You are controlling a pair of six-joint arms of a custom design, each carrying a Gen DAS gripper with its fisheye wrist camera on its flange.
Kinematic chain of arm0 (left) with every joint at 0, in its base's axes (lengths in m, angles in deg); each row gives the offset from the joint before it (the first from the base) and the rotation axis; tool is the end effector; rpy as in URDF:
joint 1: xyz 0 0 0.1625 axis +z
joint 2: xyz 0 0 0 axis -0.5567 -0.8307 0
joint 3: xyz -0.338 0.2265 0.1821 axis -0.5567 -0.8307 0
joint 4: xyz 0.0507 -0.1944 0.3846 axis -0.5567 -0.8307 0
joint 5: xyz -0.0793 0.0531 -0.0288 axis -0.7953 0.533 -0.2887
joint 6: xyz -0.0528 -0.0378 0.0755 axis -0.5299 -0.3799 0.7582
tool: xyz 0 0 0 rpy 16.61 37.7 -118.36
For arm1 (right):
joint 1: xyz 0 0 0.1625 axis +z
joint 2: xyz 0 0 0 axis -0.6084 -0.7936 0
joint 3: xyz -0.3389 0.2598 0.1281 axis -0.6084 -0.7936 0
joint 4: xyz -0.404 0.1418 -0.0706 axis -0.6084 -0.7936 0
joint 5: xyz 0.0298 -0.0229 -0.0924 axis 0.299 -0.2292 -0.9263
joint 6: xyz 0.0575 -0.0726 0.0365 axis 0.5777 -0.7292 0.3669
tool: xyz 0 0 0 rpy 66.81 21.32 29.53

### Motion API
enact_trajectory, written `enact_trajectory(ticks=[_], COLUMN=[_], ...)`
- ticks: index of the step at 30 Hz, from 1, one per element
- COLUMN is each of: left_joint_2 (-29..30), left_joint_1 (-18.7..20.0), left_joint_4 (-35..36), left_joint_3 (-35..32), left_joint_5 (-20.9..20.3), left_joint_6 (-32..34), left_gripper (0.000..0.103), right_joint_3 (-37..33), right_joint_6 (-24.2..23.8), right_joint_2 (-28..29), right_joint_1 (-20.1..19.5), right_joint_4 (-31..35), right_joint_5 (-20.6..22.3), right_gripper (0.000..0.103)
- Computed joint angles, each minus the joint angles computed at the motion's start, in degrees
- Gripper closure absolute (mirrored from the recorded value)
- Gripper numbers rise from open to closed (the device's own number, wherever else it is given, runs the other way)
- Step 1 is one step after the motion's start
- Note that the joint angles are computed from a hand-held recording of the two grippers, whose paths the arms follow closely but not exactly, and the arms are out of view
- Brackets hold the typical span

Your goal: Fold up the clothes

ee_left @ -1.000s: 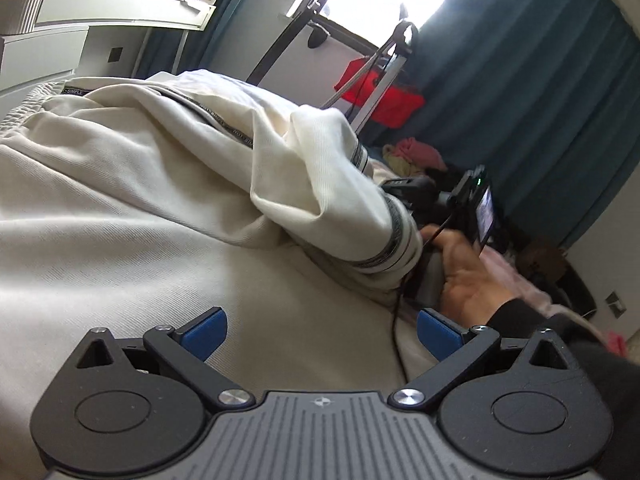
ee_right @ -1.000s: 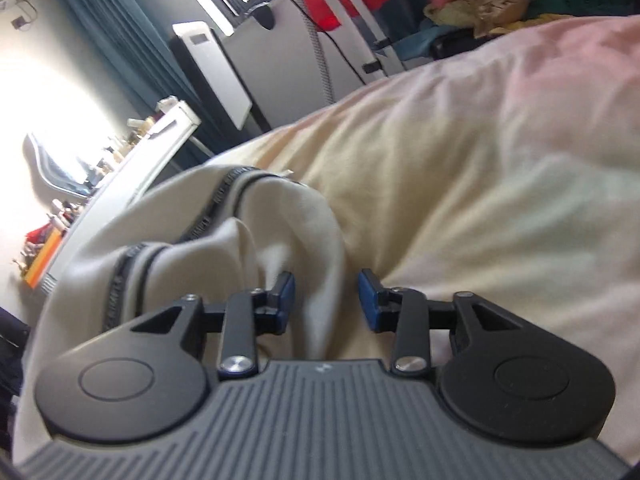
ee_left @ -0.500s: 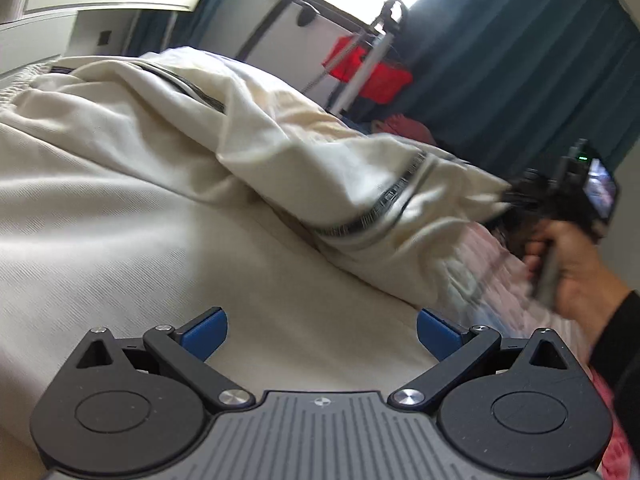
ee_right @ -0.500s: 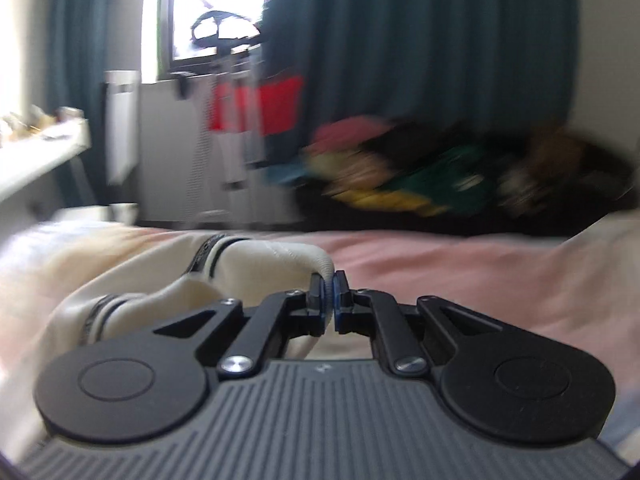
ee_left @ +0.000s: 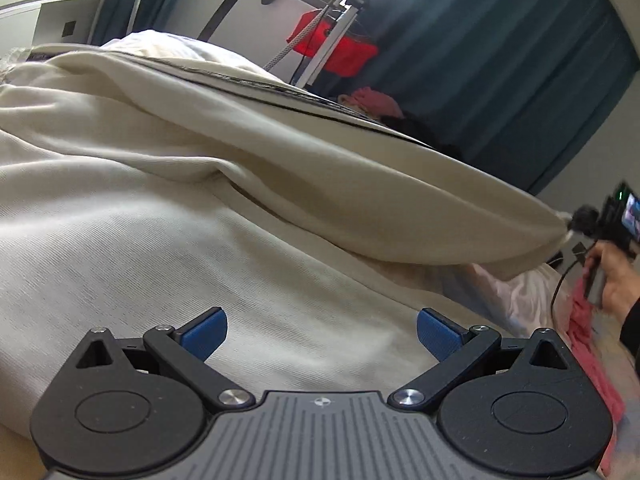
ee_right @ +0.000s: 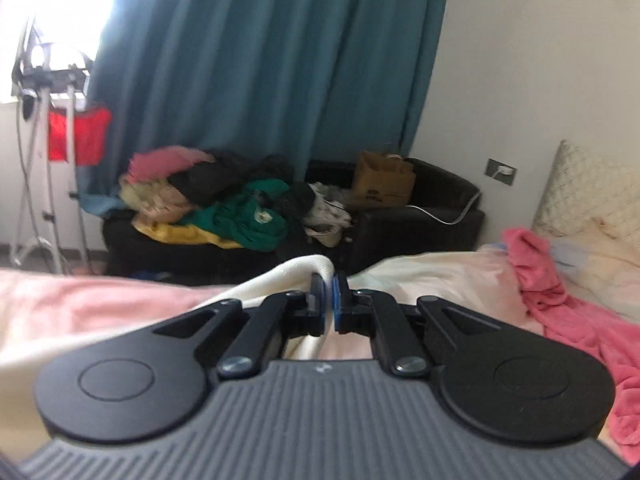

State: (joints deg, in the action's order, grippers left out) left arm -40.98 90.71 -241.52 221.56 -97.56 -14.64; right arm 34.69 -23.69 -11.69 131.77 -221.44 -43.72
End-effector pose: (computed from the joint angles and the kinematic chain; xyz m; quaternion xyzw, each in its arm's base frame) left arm -0.0781 -0.4922 0.1995 -0.0492 0.8672 -0.4697 0.1579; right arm 0.1447 -0.8226 0.2445 0.1728 -0.7056 0.5257 0.4426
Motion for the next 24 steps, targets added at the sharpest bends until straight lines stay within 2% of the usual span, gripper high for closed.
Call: enact_trajectory(ticks=[5, 6, 8, 10, 12, 13, 17, 18, 20, 24], left_joint_2=[1.2, 1.5, 2.1, 3.0, 3.6, 3.7, 4.5, 4.1, 3.5, 3.6], left_joint_1=[1.3, 1.5, 1.8, 1.9, 2.8, 3.2, 4.9, 5.5, 6.8, 9.8], left_joint_4=[1.4, 1.4, 0.9, -0.4, -1.3, -1.7, -2.5, -1.6, 0.1, -0.1], left_joint_3=[-1.6, -1.9, -2.4, -2.8, -3.5, -3.9, -6.3, -6.8, -7.9, -10.7], left_joint_5=[-0.4, -0.4, -0.1, 0.6, 0.1, -0.3, -0.2, -0.5, -1.4, -4.2], left_joint_6=[0.5, 1.2, 2.7, 4.4, 6.0, 6.5, 5.0, 3.5, 0.6, -0.4], left_gripper=[0.001, 0.001, 0.001, 0.001, 0.001, 0.001, 0.002, 0.002, 0.002, 0.002], right_joint_3=[7.3, 9.2, 14.0, 18.3, 22.7, 25.0, 34.9, 37.2, 40.0, 40.1], right_joint_6=[12.4, 15.6, 25.3, 36.8, 45.4, 48.9, 58.9, 61.6, 66.3, 63.3], right_joint_2=[-2.3, -3.1, -6.0, -9.7, -12.2, -12.9, -15.3, -16.0, -17.8, -17.8], right_joint_1=[-4.1, -4.9, -6.6, -9.2, -11.4, -12.1, -15.1, -15.9, -16.7, -16.4], right_joint_4=[2.5, 3.3, 7.2, 13.4, 14.8, 13.5, 2.6, 1.2, 3.7, 3.6], right_joint_5=[2.3, 2.8, 6.0, 12.0, 17.7, 19.8, 28.5, 30.7, 32.6, 35.5], right_gripper=[0.094, 0.093, 0.091, 0.08, 0.031, 0.026, 0.026, 0.025, 0.025, 0.026])
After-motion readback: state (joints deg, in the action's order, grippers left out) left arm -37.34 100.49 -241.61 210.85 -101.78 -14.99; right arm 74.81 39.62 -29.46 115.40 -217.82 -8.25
